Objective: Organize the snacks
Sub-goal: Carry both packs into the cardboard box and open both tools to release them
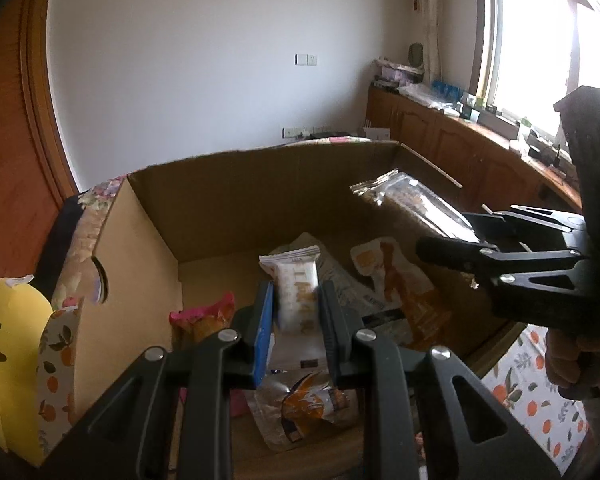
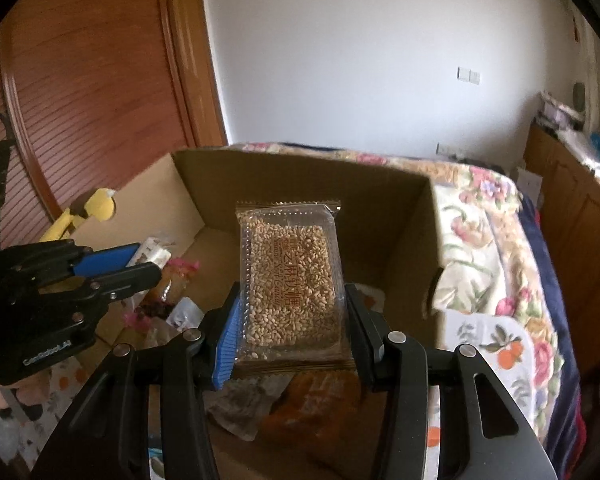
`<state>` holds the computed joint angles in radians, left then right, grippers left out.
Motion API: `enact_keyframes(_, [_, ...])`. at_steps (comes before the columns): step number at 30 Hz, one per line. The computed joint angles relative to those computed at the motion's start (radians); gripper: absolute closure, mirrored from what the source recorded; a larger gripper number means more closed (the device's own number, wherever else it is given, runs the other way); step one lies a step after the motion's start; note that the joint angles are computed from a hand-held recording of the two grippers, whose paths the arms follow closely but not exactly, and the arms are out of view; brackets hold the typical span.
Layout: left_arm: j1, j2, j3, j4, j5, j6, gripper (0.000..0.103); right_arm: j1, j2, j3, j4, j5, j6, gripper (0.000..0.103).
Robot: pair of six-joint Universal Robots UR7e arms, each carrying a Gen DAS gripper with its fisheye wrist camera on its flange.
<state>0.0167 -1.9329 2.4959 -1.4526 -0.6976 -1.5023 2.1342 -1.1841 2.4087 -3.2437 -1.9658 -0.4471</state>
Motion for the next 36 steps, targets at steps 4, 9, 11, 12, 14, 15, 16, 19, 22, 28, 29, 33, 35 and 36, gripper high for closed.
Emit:
enact_keyframes(4, [0.018, 0.01, 0.0, -0.022, -0.001, 0.008, 0.081, 0.015, 0.02, 0.008, -0.052, -0.016, -0.024, 0.054])
enact_keyframes(9, [0.015, 0.009, 0.001, -0.022, -0.011, -0.003, 0.08, 0.023, 0.035, 0.01, -0.052, -0.03, -0.032, 0.055])
enact_keyframes(11, [0.002, 0.007, -0.003, -0.003, -0.015, -0.015, 0.08, 0.021, 0.031, 0.012, -0.039, -0.029, -0.028, 0.055])
enact_keyframes(12, [0.001, 0.008, -0.006, -0.002, -0.017, -0.015, 0.08, 0.021, 0.034, 0.01, -0.039, -0.03, -0.028, 0.055])
enact_keyframes(14, [-0.005, 0.008, -0.015, 0.012, -0.022, -0.026, 0.079, 0.021, 0.041, 0.007, -0.037, -0.037, -0.029, 0.054])
enact_keyframes(15, [-0.008, 0.011, -0.02, 0.022, -0.023, -0.032, 0.079, 0.022, 0.046, 0.007, -0.04, -0.04, -0.029, 0.055])
enact_keyframes(16, [-0.011, 0.014, -0.025, 0.036, -0.025, -0.041, 0.078, 0.025, 0.052, 0.004, -0.042, -0.044, -0.027, 0.054])
enact_keyframes(19, [-0.028, 0.011, -0.037, 0.073, -0.033, -0.064, 0.076, 0.022, 0.053, 0.002, -0.031, -0.044, -0.024, 0.055])
enact_keyframes(22, [-0.055, 0.015, -0.047, 0.111, -0.051, -0.094, 0.075, 0.022, 0.06, -0.001, -0.032, -0.052, -0.028, 0.054])
enact_keyframes(28, [-0.133, -0.003, -0.046, 0.157, -0.103, -0.141, 0.072, 0.017, 0.062, -0.014, -0.002, -0.049, -0.009, 0.053])
enact_keyframes(29, [-0.141, -0.002, -0.045, 0.16, -0.111, -0.145, 0.072, 0.02, 0.068, -0.016, -0.005, -0.056, -0.014, 0.053])
enact_keyframes(33, [-0.141, -0.005, -0.047, 0.168, -0.119, -0.15, 0.07, 0.021, 0.072, -0.026, 0.011, -0.057, -0.011, 0.051])
enact_keyframes(35, [-0.146, -0.014, -0.049, 0.178, -0.124, -0.169, 0.069, 0.019, 0.065, -0.021, 0.012, -0.046, -0.006, 0.047])
enact_keyframes(36, [-0.151, -0.015, -0.05, 0.185, -0.127, -0.179, 0.068, 0.019, 0.06, -0.017, 0.013, -0.038, -0.007, 0.043])
